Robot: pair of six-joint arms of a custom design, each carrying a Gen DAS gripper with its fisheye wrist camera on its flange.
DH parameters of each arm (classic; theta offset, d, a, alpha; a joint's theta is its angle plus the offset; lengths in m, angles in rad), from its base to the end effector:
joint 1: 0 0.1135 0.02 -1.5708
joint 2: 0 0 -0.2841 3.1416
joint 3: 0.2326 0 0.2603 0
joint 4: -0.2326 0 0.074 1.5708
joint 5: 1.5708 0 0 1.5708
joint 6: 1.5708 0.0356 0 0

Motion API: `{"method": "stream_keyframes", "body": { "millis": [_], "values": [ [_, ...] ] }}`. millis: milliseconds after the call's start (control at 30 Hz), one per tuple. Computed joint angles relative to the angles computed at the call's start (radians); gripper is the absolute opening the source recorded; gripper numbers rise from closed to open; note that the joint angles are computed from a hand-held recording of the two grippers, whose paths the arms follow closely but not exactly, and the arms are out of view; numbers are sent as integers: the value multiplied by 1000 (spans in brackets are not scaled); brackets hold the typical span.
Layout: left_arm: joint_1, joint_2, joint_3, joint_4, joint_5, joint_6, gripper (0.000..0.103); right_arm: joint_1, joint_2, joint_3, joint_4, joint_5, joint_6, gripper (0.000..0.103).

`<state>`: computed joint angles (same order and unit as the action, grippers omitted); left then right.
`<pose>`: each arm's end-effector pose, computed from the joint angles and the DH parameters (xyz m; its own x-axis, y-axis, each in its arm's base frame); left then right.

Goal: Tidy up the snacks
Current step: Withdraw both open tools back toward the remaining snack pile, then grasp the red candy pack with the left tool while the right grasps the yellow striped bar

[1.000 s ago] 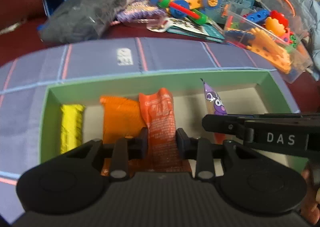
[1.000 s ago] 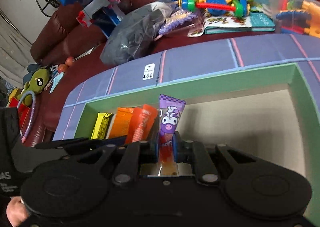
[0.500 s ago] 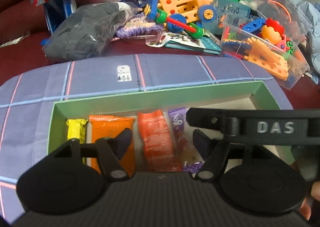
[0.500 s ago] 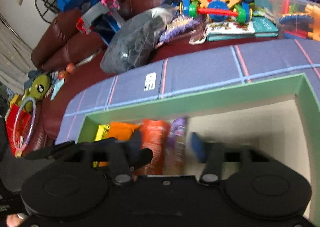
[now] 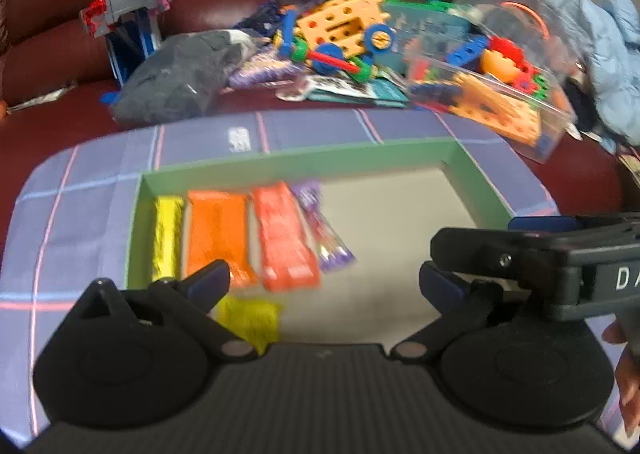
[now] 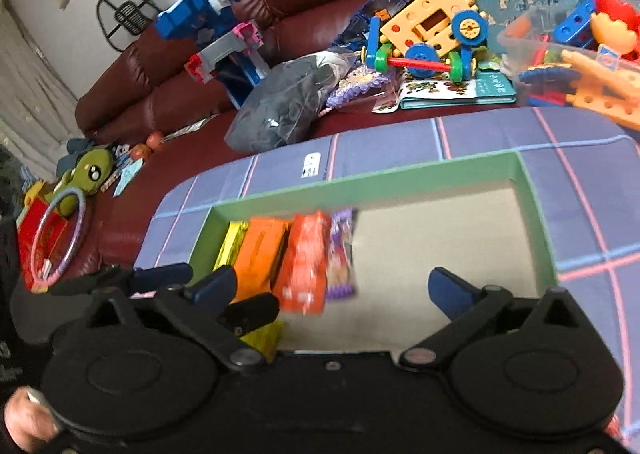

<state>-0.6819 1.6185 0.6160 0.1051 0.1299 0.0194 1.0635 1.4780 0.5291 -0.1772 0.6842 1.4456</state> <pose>0.2212 -0.1855 0.1307 -0.5934 0.5065 -0.6255 0.6993 0.7092 -0.0891 0.1332 0.1933 0.1338 -0.5957 0.5108 -0.6198 0.3671 0.8596 0.3556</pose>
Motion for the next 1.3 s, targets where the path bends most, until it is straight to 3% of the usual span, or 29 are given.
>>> {"method": "stream_keyframes", "body": {
  "millis": [133, 267, 367, 467, 633, 800, 933, 967, 1000, 1167, 1267, 1300],
  "values": [
    [-36, -127, -132, -13, 6, -18, 103, 206, -13, 25, -206, 73, 249, 103],
    [-66, -212, -251, -10, -8, -33, 103, 401, 71, 97, -413, 96, 534, 103],
    [-74, -239, -334, 9, -33, -44, 103, 509, 167, 150, -470, 86, 685, 103],
    [-78, -241, -400, 39, -61, -51, 103, 564, 265, 209, -477, 72, 742, 103],
    [-56, -138, -467, 153, -100, -71, 102, 608, 385, 291, -486, 44, 757, 103],
    [-35, 41, -463, 293, -96, -117, 94, 648, 468, 362, -552, 17, 809, 103],
    [-33, 106, -463, 365, -92, -120, 70, 659, 518, 408, -578, -17, 792, 103],
    [-31, 102, -475, 385, -93, -102, 56, 656, 527, 415, -573, -24, 774, 103],
    [-23, 94, -486, 392, -96, -79, 53, 652, 538, 422, -563, -32, 749, 103],
    [82, 65, -485, 350, -10, 21, 53, 602, 592, 479, -536, -66, 576, 103],
    [143, 57, -487, 334, 15, 70, 55, 563, 654, 554, -572, -92, 453, 97],
    [159, 53, -491, 333, 18, 82, 55, 550, 674, 580, -585, -101, 407, 91]
  ]
}}
